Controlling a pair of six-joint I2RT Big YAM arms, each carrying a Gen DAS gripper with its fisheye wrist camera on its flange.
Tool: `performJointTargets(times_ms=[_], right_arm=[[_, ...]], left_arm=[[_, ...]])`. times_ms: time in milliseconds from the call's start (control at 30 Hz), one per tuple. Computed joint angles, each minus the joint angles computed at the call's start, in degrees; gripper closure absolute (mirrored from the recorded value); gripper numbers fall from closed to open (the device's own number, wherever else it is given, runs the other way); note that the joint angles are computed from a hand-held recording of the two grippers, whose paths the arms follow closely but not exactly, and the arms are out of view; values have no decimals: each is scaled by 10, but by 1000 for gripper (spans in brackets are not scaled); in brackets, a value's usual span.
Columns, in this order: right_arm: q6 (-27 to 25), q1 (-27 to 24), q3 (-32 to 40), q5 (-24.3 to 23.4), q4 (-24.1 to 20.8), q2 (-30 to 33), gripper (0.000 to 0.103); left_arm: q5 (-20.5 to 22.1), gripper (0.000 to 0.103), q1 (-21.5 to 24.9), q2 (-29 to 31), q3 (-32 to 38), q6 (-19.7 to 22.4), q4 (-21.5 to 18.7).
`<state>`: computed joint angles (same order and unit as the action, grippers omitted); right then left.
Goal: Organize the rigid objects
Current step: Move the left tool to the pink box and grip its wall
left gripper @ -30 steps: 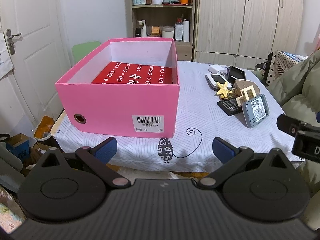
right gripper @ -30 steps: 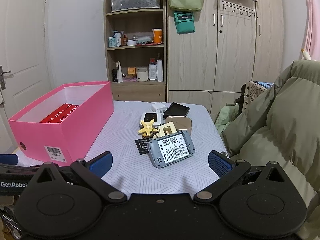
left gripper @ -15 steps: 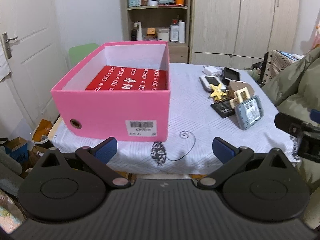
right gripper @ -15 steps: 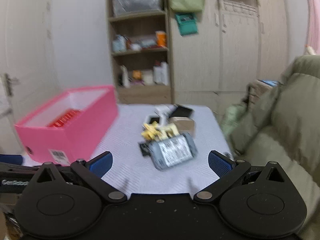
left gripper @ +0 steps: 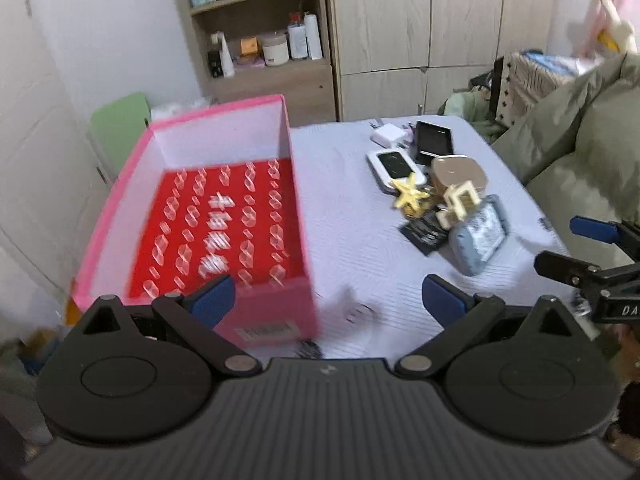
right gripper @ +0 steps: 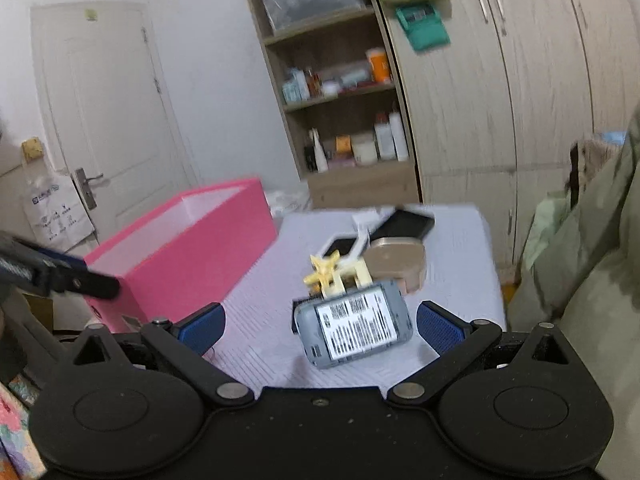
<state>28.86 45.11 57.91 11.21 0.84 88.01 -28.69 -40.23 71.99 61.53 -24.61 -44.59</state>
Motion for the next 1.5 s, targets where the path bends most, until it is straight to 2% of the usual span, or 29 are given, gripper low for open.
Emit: performJointTargets(times_ms=[67,167,267,333,400,500,600,767,867,967,1000,1067,1167,1333,1500], right_arm=[[33,-8,4,-31,1,13,0],[67,-12,15,-50,-4,29,0],[64,-5,33,-32,-25,37,0],[66,-2,47,-19,-45,42,0],[79,1,63,-10,-72,50,0],[110,2,89,-14,-113,64,0],[148,-5,107,-37,-123,77,0],[181,-3,155,-8,-182,101,0],[219,-9,158,-35,-179,103,1],[258,-17,160,-61,-185,103,1],[264,-19,163,-65,-187,106,2],[273,-22,173,-72,-198,111,2],[276,-21,196,-60,-226,125,2],[280,-19,213,-43,-251,132,2],[277,-18,223,-25,-274,134,2]], left_arm=[[-15,3,9,3,9,28,-8],[16,4,37,-2,13,59,-10],[75,7,77,-13,15,83,-18],[98,8,102,-17,18,103,-30],[104,8,122,-21,20,129,-39],[119,8,158,-27,21,195,-51],[147,12,203,-24,26,249,-58],[192,14,278,-2,39,319,-50],[228,14,317,18,49,340,-36],[242,16,345,39,50,351,-10],[251,18,355,48,52,352,-5],[273,32,370,65,56,348,2],[310,45,388,85,59,345,5],[333,46,405,103,60,337,17],[333,58,407,120,73,344,21]])
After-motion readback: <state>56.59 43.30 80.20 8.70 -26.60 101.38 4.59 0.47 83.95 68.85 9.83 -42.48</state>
